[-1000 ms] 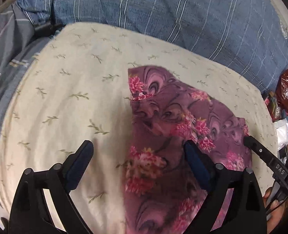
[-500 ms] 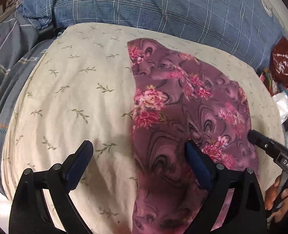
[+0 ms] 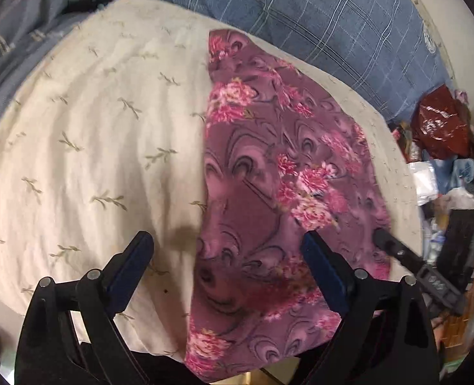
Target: Fold small clothes
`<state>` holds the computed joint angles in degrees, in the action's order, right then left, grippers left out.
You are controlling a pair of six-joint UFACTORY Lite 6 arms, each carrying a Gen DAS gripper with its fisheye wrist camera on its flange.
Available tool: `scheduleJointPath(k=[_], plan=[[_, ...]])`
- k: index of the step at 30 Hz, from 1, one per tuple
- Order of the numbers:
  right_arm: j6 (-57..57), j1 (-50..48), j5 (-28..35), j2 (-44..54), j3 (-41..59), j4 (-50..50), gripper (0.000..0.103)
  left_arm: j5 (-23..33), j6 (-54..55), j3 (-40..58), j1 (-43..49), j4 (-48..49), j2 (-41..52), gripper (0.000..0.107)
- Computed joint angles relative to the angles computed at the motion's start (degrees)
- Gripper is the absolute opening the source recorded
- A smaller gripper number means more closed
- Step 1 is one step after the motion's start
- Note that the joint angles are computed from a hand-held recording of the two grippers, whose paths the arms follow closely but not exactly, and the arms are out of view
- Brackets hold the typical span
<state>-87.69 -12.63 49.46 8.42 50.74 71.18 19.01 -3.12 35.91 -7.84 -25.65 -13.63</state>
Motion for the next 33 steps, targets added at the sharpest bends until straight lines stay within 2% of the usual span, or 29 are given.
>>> scheduleJointPath(k=[2,4,6,9,11,13,15,17,18,19,21,22,23,25,27,29,31,33], plan=[[-1.16,-0.59,-1.79,0.02,-0.39,1.24,0.020,-2.38,-6.45,-0.59,-1.81,6.88,1.53,0.094],[-0.40,-0.26,-3.97,4.23,1.94,-0.19,0.027,-2.38,-5.87,-0.25,-1.77,4.95,3.19,0.094],[1.91,-2.13,-1.71,5.04,2.98,-1.16,0.031,-1.50,-10.28,-0.46,-2.53,8.60,0.88,0.094],[1.49,-3.62,-0.37,-0.34,0.14,-2.28,0.033,1.10,-26.11,-2.89,-7.36,26.01,-7.79,0.094],[-2.66,-5.06,1.80,-5.12,-3.74,-2.71,0.034,2.38,-33.67,-3.32,-11.22,35.50,-10.04,0.095],[-6.37,-5.46,1.01,-8.85,-7.84,-3.24,0.034,3.33,-44.64,-4.22,-17.12,46.45,-10.17,0.095],[-9.89,-3.37,-3.96,-10.10,-12.10,-3.49,0.031,3.20,-51.55,-3.91,-19.65,53.57,-4.84,0.095],[-14.88,0.00,-12.50,-9.54,-15.36,-0.86,0.032,2.81,-53.81,-3.26,-19.87,55.08,1.53,0.096],[-17.32,0.43,-13.82,-11.44,-17.24,1.69,0.032,1.01,-55.58,-3.98,-19.40,55.64,2.38,0.096],[-17.36,0.57,-14.13,-12.53,-17.89,1.83,0.032,1.61,-58.14,-4.66,-19.88,56.48,0.82,0.096],[-13.98,0.72,-14.41,-15.41,-18.28,-1.03,0.036,4.61,-59.50,-5.09,-21.81,56.89,-2.45,0.096],[-13.47,0.18,-13.90,-17.76,-19.12,-1.48,0.038,7.41,-63.10,-5.12,-23.97,59.95,-3.88,0.096],[-12.15,-0.35,-13.88,-20.23,-19.84,-2.70,0.042,12.61,-69.10,-4.98,-28.01,65.41,-5.74,0.096],[-7.32,-0.80,-15.61,-24.69,-21.03,-6.30,0.063,20.38,-76.62,-4.89,-34.81,71.52,-7.43,0.096],[-5.23,-1.79,-16.80,-28.54,-22.78,-7.89,0.070,28.57,-81.91,-4.64,-42.26,75.05,-8.71,0.096],[-3.14,-2.60,-17.13,-32.01,-24.65,-9.81,0.075,34.31,-85.60,-4.48,-48.89,76.65,-9.00,0.096],[0.69,-2.76,-17.85,-35.12,-26.06,-12.62,0.080,36.83,-85.86,-3.75,-52.99,75.74,-8.17,0.096],[2.83,-4.60,-16.45,-37.43,-26.80,-15.08,0.085,36.49,-85.04,-3.86,-53.34,76.29,-7.56,0.096]])
